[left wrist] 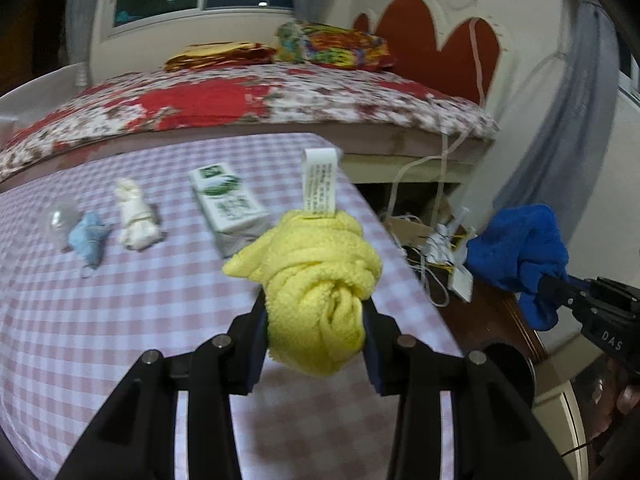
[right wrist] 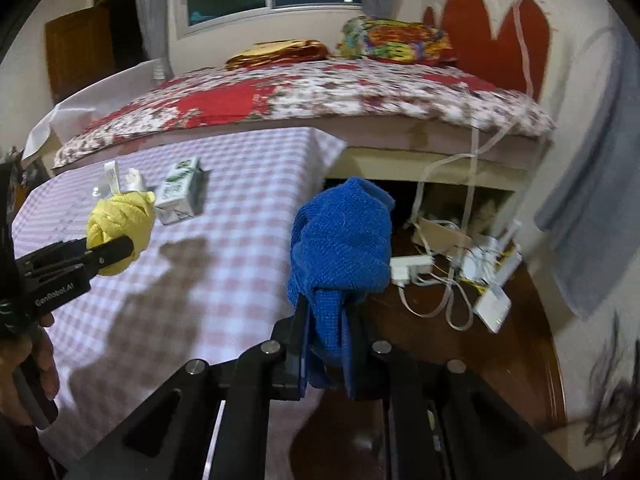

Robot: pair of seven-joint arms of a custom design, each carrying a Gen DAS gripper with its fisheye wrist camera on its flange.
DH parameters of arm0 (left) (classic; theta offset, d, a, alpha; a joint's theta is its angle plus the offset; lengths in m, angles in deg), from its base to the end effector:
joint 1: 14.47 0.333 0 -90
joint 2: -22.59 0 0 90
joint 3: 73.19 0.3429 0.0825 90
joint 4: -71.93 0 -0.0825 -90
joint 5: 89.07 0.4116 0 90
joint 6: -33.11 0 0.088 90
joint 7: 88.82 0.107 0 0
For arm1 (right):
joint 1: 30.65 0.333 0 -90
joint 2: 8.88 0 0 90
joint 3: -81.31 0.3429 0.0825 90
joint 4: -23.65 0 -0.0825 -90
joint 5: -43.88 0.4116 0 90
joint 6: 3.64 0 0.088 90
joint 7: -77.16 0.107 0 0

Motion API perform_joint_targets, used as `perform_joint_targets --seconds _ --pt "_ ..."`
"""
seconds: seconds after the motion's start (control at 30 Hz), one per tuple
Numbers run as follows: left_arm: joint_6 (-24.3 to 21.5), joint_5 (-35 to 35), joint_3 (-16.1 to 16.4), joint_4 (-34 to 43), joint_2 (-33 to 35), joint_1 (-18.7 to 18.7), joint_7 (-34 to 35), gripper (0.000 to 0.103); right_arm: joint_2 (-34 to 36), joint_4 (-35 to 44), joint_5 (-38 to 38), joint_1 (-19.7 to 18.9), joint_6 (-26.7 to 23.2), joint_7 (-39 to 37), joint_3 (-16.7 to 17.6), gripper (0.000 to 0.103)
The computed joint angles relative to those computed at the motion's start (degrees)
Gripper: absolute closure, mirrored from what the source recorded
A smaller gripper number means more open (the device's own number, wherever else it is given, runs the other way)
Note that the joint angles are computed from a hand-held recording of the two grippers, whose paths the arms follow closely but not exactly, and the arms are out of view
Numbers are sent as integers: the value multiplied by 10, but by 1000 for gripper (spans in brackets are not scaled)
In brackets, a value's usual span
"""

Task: Collect trash
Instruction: 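Carry the towel and blue cloth over the black bin while both tools open to drop them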

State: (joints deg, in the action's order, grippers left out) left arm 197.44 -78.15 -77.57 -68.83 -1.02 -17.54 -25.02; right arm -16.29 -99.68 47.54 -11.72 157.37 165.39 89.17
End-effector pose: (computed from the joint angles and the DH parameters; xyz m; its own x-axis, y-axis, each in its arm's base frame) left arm 0.4744 -0.0765 0.5558 0.0984 -0.9858 0.1360 -0.6673 -0.1667 -0.7259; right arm 0.5194 0.2626 0.5640 0.4441 -0.8958 -0.0179 -0.6387 -0.3025 -0.7075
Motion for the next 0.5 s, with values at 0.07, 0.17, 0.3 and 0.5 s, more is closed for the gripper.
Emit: perform_joint_targets --seconds 0.07,0.17,0.3,0.5 --pt "0 -6 -1 5 5 -13 8 61 -18 -22 -11 -12 0 18 -3 89" --pt "1 -10 -8 9 9 -25 14 61 -44 -55 -19 -31 0 36 -7 89" --pt "1 -14 -15 18 19 -42 23 61 -72 -90 -26 -58 -2 54 -10 89" --pt "-12 -11 -28 42 39 -67 51 61 -103 -125 -22 -89 -9 53 -21 89"
